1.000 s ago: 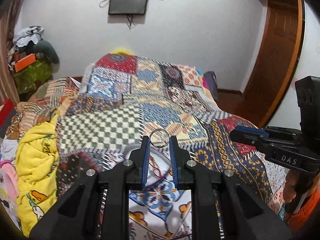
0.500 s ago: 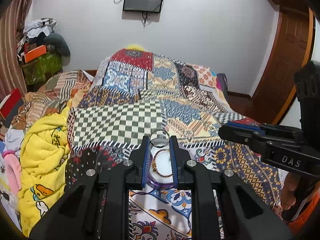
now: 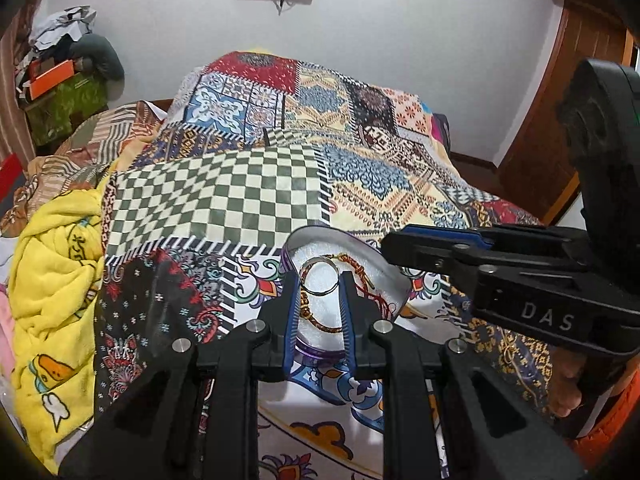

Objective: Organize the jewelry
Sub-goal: 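Carry the keychain and ring to the tin and open both tools over it, then withdraw both open tools from the tin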

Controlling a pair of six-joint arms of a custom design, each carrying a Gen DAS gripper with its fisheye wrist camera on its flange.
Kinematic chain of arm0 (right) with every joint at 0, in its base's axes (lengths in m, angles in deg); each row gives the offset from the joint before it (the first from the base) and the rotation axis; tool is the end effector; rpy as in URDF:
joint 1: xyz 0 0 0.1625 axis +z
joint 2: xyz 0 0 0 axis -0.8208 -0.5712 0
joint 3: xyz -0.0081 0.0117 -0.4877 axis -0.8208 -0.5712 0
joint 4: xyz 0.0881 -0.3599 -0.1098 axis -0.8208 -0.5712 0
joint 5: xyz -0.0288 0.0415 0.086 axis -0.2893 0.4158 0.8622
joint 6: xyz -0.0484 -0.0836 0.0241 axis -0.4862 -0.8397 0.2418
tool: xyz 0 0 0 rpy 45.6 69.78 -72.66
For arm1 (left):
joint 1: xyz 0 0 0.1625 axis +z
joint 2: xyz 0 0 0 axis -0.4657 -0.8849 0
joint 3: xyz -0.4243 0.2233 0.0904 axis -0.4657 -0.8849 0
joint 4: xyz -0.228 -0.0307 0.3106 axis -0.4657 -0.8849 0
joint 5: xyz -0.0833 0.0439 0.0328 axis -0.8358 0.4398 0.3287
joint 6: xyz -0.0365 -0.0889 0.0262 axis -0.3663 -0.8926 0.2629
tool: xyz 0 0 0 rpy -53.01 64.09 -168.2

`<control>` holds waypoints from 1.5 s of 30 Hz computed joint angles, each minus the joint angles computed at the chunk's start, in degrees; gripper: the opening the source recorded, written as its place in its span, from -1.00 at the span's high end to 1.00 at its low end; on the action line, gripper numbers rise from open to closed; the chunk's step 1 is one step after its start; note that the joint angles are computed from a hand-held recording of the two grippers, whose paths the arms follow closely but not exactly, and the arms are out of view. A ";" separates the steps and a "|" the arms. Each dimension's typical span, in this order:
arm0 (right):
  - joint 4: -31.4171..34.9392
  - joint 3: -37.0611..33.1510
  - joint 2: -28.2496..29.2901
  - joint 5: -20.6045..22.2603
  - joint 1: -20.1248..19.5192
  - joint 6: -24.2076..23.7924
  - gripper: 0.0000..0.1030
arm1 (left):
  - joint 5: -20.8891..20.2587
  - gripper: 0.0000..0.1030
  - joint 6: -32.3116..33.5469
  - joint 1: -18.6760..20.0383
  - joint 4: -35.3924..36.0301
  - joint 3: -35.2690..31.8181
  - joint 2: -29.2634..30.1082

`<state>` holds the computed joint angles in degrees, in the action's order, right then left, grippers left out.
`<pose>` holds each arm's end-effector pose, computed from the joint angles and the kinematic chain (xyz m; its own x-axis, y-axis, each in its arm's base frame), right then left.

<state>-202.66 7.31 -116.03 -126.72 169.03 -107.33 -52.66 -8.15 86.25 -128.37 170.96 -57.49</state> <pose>0.4177 -0.6502 0.0193 -0.5963 -0.7731 0.2161 -0.8009 0.5912 -0.0949 -0.0833 -0.5442 0.3266 -0.8035 -0.1881 -0.5648 0.3051 0.6844 -0.6622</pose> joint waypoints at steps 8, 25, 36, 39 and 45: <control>1.73 -1.95 1.60 -0.13 -0.02 0.44 0.72 | -0.84 0.65 3.01 0.86 0.89 -0.69 1.20; 4.10 -2.94 1.82 -0.67 0.41 0.03 0.59 | -1.02 0.64 0.06 1.09 3.79 -0.38 0.05; -3.70 2.59 -2.79 -2.37 1.07 -1.06 0.59 | 2.01 0.64 -2.73 -2.19 5.21 0.98 -3.17; -5.62 4.65 -4.52 -2.99 1.16 -1.36 0.59 | 3.32 0.64 -3.52 -3.82 6.08 1.18 -4.04; -9.67 8.97 -8.04 -5.04 1.12 -2.09 0.59 | 5.00 0.59 -4.37 -7.42 7.90 1.54 -4.65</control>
<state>-212.33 16.28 -124.08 -131.76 170.14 -109.42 -47.66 -12.52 78.83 -120.47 172.51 -62.14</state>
